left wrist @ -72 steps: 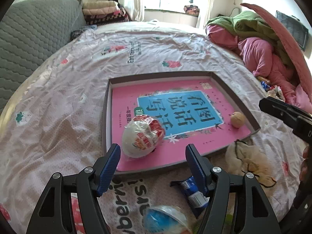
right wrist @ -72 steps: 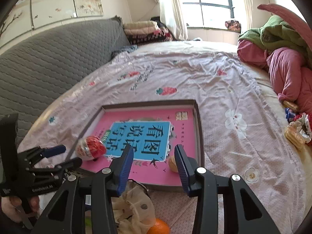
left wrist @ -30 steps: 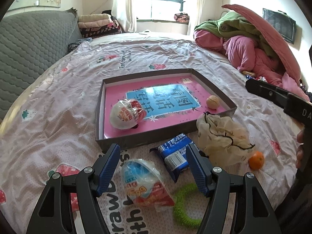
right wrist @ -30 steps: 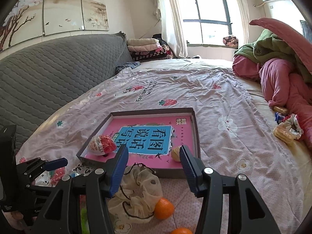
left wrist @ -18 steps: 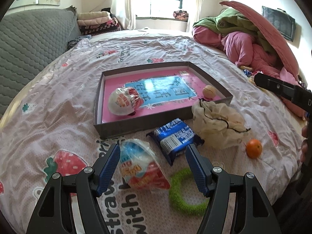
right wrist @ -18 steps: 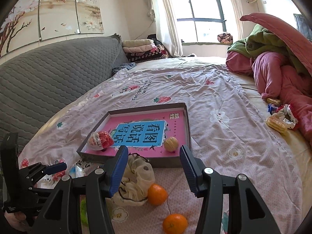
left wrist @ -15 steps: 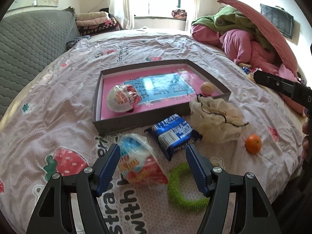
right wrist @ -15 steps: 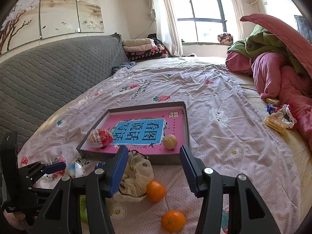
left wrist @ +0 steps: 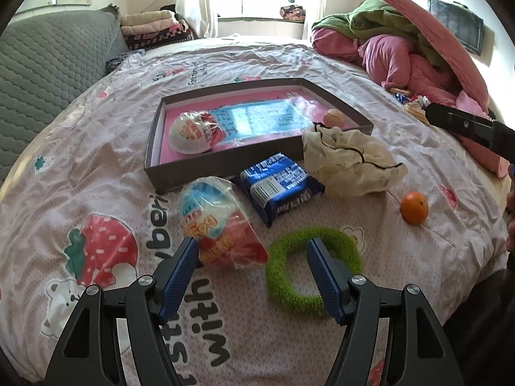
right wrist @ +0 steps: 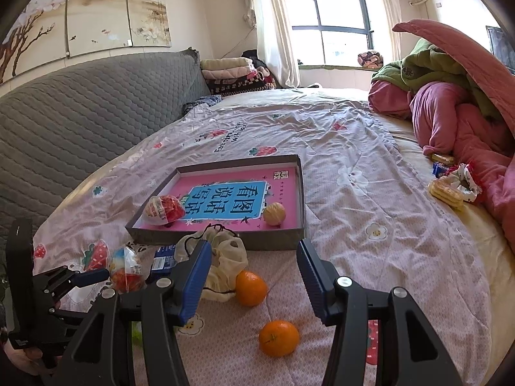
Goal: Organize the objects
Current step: 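Move the right tool toward a tangerine while the left tool approaches the green fuzzy ring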
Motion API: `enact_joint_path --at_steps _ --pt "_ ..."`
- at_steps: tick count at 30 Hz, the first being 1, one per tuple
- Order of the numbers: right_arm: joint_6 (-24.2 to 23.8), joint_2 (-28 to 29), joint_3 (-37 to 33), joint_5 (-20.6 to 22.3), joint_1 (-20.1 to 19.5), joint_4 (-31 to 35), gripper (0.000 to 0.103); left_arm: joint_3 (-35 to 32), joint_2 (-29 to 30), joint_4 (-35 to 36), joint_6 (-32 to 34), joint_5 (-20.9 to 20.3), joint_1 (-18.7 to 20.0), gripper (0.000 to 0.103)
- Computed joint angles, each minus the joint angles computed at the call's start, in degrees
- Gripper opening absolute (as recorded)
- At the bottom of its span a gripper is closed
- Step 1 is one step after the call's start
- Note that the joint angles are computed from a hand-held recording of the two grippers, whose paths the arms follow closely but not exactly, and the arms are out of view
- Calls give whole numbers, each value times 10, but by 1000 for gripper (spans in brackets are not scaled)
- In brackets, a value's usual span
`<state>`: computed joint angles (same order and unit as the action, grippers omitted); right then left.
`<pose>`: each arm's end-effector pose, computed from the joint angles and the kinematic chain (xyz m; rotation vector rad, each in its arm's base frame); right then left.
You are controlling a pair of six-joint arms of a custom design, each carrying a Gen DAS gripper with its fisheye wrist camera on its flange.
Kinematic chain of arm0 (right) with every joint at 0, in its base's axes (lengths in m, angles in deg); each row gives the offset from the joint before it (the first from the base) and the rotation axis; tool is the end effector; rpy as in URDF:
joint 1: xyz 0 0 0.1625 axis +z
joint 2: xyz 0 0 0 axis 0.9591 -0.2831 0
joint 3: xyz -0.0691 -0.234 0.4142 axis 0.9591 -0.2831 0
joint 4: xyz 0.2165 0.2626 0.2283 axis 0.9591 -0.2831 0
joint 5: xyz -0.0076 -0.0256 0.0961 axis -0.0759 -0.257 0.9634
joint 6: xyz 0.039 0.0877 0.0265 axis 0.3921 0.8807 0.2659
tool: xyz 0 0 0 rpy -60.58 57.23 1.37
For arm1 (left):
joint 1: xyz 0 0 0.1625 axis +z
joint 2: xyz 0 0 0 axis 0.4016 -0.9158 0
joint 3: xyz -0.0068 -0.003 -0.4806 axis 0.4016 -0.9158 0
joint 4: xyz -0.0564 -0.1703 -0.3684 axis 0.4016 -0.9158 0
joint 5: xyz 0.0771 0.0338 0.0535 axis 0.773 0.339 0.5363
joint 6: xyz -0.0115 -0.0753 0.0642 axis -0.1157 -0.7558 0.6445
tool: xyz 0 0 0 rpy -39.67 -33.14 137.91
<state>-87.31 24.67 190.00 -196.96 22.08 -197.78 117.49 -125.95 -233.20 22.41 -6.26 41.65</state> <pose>0.1560 -0.6402 0.1067 0.4185 -2.2824 1.1422 -0.1142 -0.7014 0.0805 0.8074 2.3582 -0.6640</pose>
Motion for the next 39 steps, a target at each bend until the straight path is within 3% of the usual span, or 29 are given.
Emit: enact_joint_path --at_steps 15,26,39 --pt "4 -4 28 -11 2 -17 55 37 -9 -10 2 10 -6 71" --pt "12 -10 46 -12 -1 -25 55 34 -16 18 -47 5 -1 71" --pt "40 -16 47 -16 -9 7 55 30 -10 37 -55 17 2 71"
